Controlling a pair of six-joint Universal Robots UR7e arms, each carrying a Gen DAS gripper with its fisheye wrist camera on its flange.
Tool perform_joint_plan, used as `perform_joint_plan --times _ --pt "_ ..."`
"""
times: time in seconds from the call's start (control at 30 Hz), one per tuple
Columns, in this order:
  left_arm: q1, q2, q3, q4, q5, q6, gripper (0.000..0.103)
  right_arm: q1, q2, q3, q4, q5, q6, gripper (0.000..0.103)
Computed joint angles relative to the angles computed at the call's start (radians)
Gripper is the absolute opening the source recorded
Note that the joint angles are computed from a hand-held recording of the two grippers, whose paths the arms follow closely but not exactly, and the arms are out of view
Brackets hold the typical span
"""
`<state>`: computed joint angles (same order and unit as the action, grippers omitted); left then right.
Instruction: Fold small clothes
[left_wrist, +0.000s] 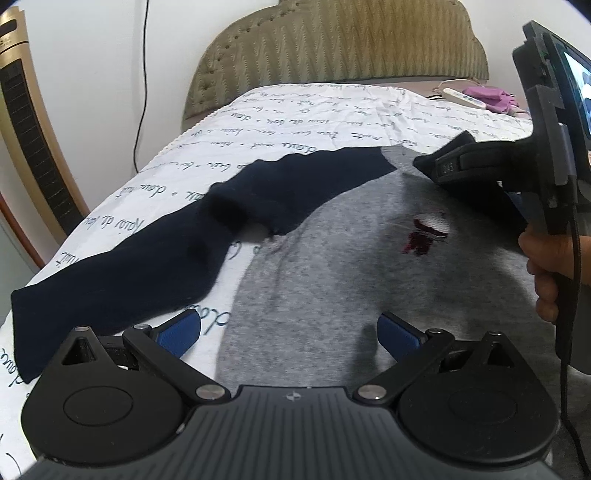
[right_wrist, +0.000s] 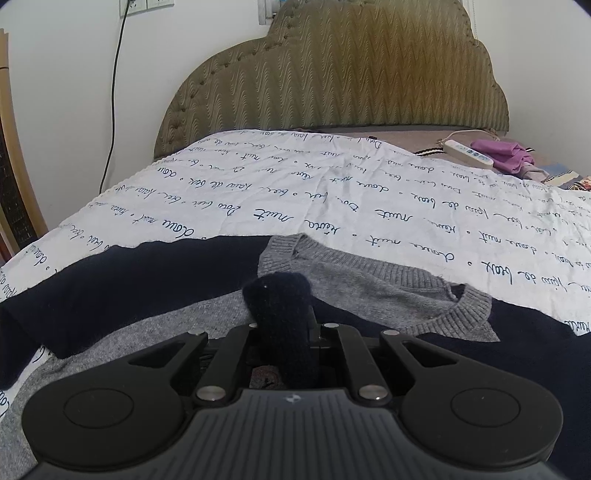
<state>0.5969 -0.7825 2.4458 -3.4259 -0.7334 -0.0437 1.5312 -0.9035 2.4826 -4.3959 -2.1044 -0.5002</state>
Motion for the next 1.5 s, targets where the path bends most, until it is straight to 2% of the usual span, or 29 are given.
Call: perform_joint_plan --times 0.1,0.17,0.27,0.33,0.4,0.47,0.57,0.63,0.7,0.73,0.9,1.0,1.13,1.17,1.2,1.27,1.4,1.5 --pt "0.010 -0.010 -0.005 0.019 0.004 -0.006 0.103 0.005 0.014 -0.018 0.007 -0.024 -0.010 0.009" --pt "0.018 -0.021 -0.006 0.031 -0.005 -0.010 0.103 0.001 0.008 -0.021 0.051 -0.031 0.003 0.009" --pt "0.023 -0.030 -0.006 0.041 -0.007 -0.015 0.103 0.003 0.011 -0.018 0.063 -0.030 0.008 0.014" --pt "0.024 -0.031 -0.006 0.044 -0.002 -0.015 0.103 0.009 0.002 -0.012 0.080 -0.026 0.018 0.023" --pt "0.025 -0.035 -0.005 0.045 -0.002 -0.017 0.103 0.011 -0.017 0.001 0.110 -0.005 0.025 0.049" --pt "0.027 -0.037 -0.005 0.048 -0.001 -0.021 0.103 0.020 -0.017 0.010 0.106 0.007 0.007 0.059" --pt "0.027 -0.040 -0.003 0.052 0.005 -0.027 0.103 0.035 -0.012 0.019 0.103 0.005 -0.010 0.059" --pt "0.026 -0.043 -0.001 0.056 0.008 -0.032 0.103 0.018 -0.046 0.039 0.154 0.052 0.031 0.060" --pt "0.024 -0.050 0.003 0.063 0.010 -0.040 0.103 -0.014 -0.103 0.058 0.253 0.114 0.100 0.069" --pt "0.023 -0.053 0.006 0.061 0.011 -0.040 0.103 -0.023 -0.118 0.062 0.278 0.126 0.128 0.069" --pt "0.024 -0.062 0.007 0.069 0.016 -0.050 0.103 -0.023 -0.135 0.093 0.241 0.166 0.148 0.069" --pt "0.022 -0.068 0.010 0.067 0.016 -0.052 0.103 0.000 -0.137 0.089 0.266 0.115 0.133 0.069" --pt "0.020 -0.063 0.012 0.066 0.049 -0.062 0.103 0.025 -0.132 0.129 0.183 0.120 0.126 0.069" --pt "0.022 -0.064 0.010 0.074 0.056 -0.070 0.103 0.032 -0.126 0.142 0.152 0.122 0.122 0.071" --pt "0.026 -0.067 0.010 0.080 0.058 -0.076 0.103 0.043 -0.117 0.153 0.120 0.117 0.117 0.077" --pt "0.035 -0.078 0.009 0.098 0.056 -0.094 0.103 0.068 -0.090 0.170 0.055 0.096 0.093 0.081" --pt "0.042 -0.093 0.017 0.114 0.070 -0.116 0.103 0.128 -0.008 0.203 -0.111 0.026 0.034 0.081" --pt "0.051 -0.107 0.021 0.130 0.076 -0.132 0.103 0.144 0.037 0.238 -0.204 0.005 0.032 0.081"
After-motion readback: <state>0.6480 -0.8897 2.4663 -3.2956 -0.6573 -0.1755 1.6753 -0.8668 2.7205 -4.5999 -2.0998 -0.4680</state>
